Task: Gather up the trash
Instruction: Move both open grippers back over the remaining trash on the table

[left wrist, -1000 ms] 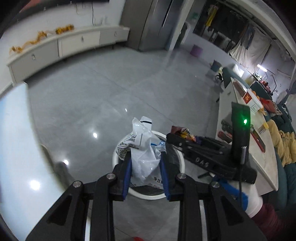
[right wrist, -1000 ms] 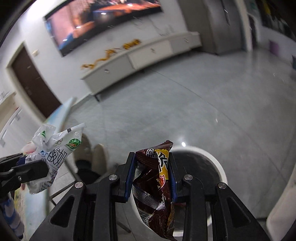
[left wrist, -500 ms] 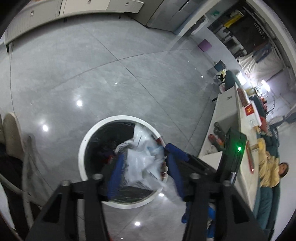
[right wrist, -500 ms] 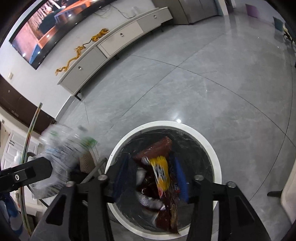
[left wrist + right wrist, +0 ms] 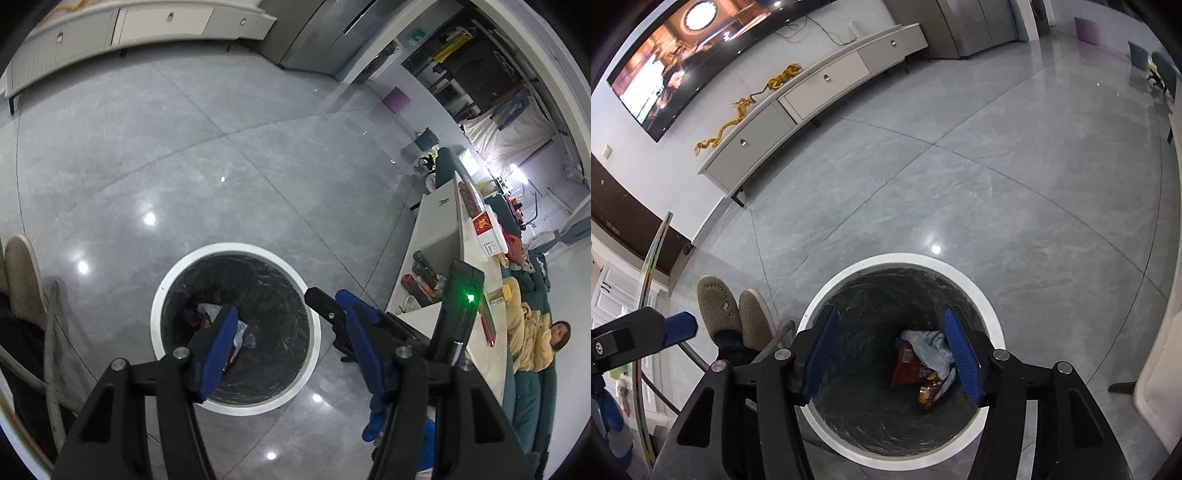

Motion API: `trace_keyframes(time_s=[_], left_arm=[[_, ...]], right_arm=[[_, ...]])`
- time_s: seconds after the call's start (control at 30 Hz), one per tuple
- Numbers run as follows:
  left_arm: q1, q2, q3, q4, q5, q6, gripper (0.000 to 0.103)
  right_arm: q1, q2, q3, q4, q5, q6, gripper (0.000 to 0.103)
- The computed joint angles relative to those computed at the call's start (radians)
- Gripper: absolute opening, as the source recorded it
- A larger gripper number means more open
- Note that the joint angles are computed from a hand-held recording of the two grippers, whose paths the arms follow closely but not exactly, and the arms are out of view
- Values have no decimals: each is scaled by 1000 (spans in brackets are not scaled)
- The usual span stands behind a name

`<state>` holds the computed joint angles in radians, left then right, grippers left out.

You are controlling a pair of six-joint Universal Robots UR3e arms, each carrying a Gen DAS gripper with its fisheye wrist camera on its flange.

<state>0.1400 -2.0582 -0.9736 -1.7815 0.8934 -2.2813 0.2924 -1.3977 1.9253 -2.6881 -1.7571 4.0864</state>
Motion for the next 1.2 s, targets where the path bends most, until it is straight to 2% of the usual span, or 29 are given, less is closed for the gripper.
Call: trace_keyframes(time_s=[0.3, 0.43, 0.63, 0.9, 1.13, 1.2], left_arm=[[77, 134, -12, -102, -84, 119, 60], [149, 206, -14, -175, -127, 197, 60], [293, 339, -81, -202, -192, 302, 60], [557, 395, -35, -371, -243, 530, 60], [785, 338, 87, -521, -259, 712, 60], [845, 307, 134, -557, -271, 746, 60]], right_arm=[[71, -62, -120, 162, -119, -1, 60], [114, -71, -210, 247, -174, 1, 60], [202, -39, -398, 374, -267, -3, 60], [336, 119, -764, 560, -375, -15, 60], [438, 330, -1151, 716, -410, -46, 60], [466, 418, -1316, 782, -416, -54, 60]])
